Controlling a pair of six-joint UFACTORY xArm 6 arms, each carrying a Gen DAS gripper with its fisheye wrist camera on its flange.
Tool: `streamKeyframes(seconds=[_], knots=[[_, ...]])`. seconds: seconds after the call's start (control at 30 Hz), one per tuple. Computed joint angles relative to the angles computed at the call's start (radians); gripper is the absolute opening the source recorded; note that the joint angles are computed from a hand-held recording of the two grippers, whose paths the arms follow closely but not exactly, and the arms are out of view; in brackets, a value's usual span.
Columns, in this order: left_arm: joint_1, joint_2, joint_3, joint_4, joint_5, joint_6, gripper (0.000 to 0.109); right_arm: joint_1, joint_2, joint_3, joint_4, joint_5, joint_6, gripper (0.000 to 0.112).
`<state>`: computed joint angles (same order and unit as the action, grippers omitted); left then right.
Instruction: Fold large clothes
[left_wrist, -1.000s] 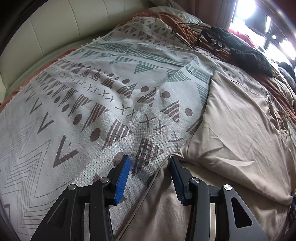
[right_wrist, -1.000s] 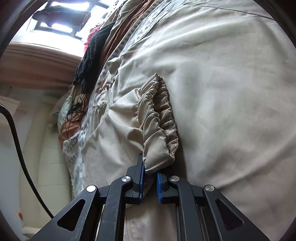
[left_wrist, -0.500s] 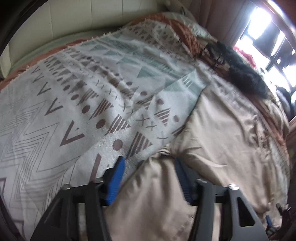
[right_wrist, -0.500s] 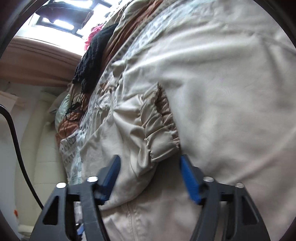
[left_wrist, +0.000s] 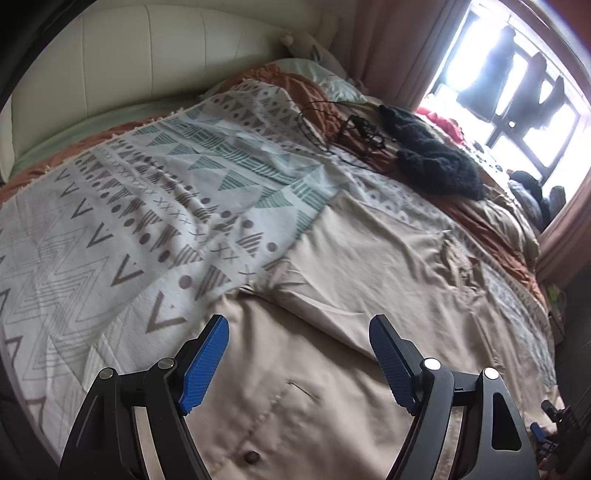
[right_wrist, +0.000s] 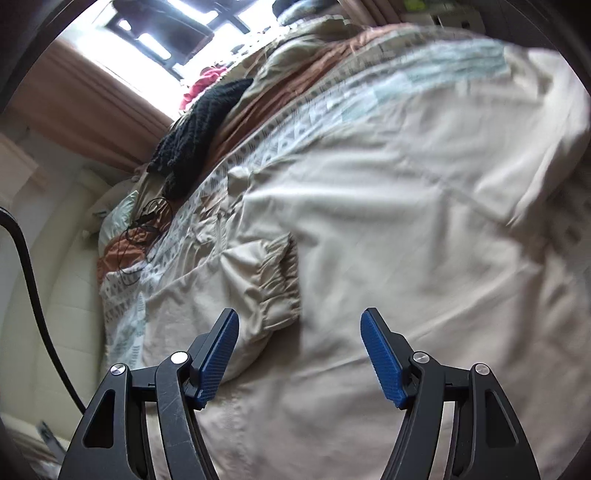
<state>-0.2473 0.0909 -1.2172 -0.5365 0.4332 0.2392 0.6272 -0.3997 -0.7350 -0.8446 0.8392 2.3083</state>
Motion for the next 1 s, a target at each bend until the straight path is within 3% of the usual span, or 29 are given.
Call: streamKeyframes(seconds=[0.27,0.5,0.6,0.9,1.0], knots=[[-0.044,-0.03,0.042,0.019,-0.021,-0.02,0.08,0.102,-0.145,0.03,0.043,0.27,-0.132,0.074],[-0.09,-0.019,0.061,0.108,-0.03,-0.074,0.08,0.193,-0.32,0.128,0.036,0.443,-0.08,0.075],[-0.115,-0.021,0.083,0.154,-0.067,-0.084,0.08,0.238,-0.389,0.165,0.058,0.553,-0.027,0.075],[-0.183,-0.005,0.087,0.216,-0.065,-0.05,0.08,0.408,-0.617,0.31,0.067,0.814,0.227,0.075],[-0.191,0.011,0.057,0.191,0.016,-0.047,0.08,0.444,-0.668,0.345,0.07,0.873,0.285,0.074]])
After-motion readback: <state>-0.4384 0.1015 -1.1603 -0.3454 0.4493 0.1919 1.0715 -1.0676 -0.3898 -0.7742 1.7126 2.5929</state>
